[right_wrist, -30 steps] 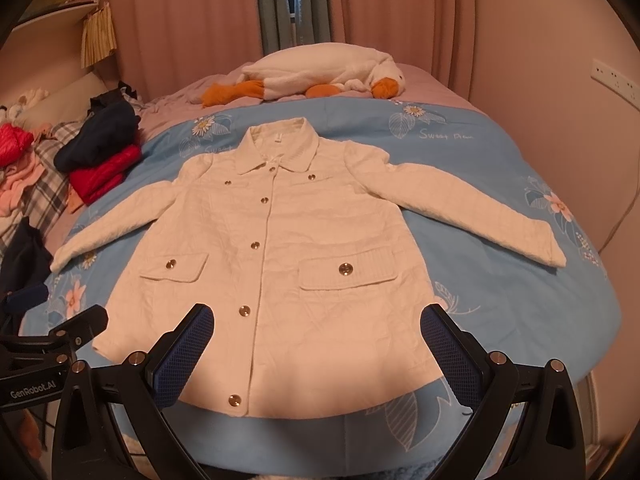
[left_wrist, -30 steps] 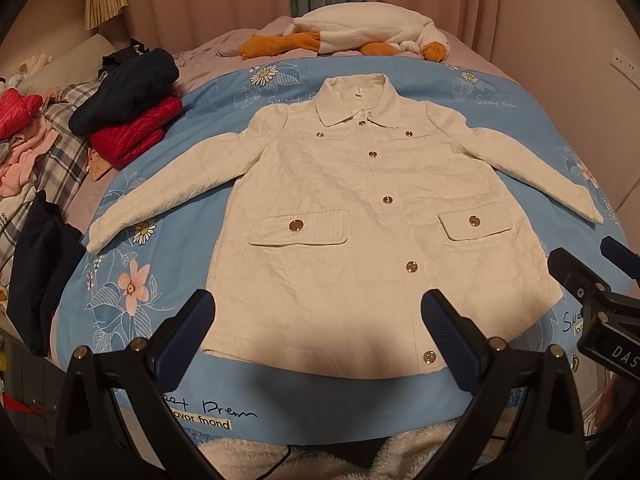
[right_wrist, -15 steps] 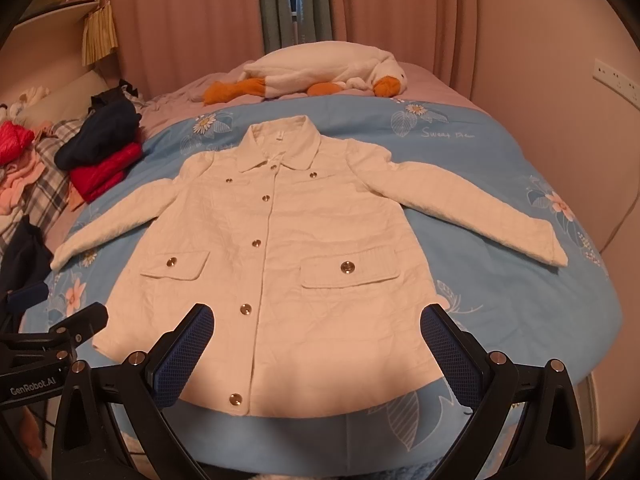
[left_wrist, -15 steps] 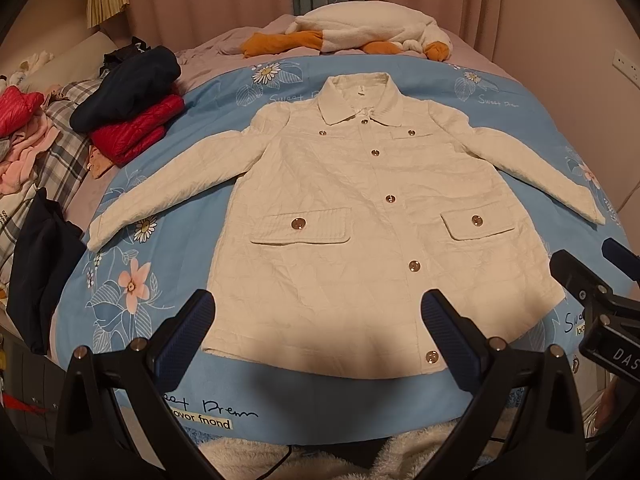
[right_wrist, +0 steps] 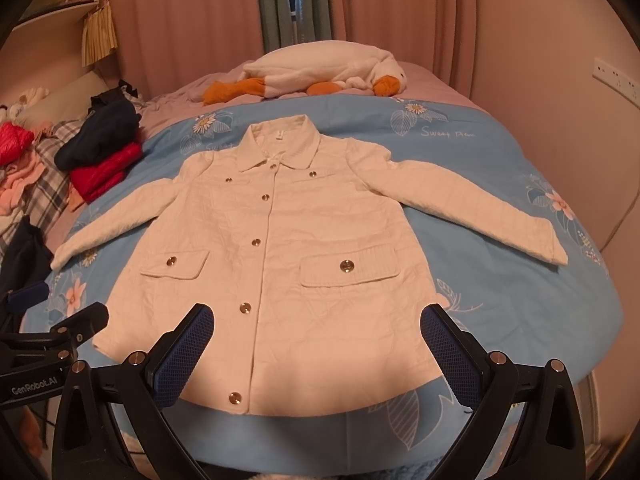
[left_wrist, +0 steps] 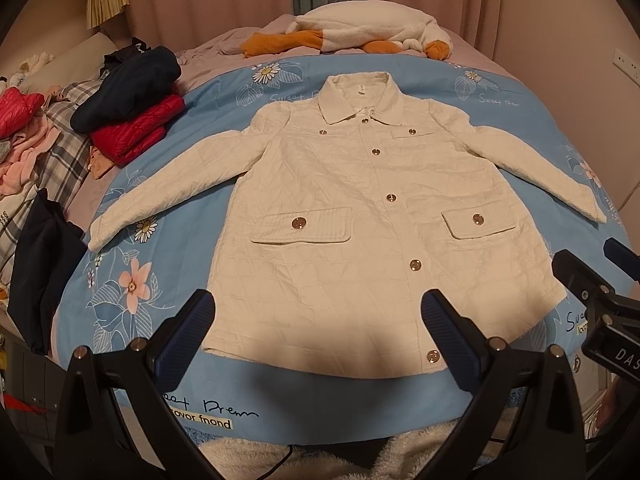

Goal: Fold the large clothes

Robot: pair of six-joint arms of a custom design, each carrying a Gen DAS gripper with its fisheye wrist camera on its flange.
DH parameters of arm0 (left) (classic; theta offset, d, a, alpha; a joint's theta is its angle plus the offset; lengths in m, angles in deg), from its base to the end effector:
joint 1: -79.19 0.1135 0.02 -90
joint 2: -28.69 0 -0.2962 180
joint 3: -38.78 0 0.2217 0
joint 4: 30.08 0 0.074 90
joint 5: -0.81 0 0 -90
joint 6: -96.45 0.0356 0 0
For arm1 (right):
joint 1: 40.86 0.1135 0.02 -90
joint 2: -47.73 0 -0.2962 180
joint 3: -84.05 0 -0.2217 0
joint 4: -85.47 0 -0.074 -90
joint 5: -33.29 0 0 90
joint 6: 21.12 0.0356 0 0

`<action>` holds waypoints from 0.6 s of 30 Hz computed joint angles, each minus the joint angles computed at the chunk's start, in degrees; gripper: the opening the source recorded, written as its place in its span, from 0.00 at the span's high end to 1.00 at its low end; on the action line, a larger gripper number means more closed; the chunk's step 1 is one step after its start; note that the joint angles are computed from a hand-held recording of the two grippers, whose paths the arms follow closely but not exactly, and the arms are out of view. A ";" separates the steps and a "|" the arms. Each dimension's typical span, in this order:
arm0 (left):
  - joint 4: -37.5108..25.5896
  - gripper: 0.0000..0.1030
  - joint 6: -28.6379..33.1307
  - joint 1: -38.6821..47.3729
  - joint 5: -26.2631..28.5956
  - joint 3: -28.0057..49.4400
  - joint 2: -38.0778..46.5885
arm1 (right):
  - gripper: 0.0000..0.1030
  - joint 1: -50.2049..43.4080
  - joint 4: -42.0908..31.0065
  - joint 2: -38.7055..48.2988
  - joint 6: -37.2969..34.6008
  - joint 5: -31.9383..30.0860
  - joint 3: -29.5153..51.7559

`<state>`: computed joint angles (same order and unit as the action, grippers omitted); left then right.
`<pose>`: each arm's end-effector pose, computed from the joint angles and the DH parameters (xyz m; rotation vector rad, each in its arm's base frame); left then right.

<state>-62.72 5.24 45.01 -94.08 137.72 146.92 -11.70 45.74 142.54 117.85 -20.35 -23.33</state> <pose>0.3631 -0.2429 0.2150 0.6685 2.3875 -0.1591 0.2709 0.1270 0.2343 0.5982 2.2964 -0.2303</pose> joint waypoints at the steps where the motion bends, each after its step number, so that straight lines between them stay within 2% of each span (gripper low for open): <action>1: -0.05 0.00 0.02 0.06 0.04 -0.04 -0.03 | 0.01 0.00 0.00 0.00 0.00 0.00 0.00; 18: -0.13 0.00 -0.24 0.08 0.11 0.29 0.50 | 0.01 0.51 0.55 0.61 0.56 -0.13 -0.50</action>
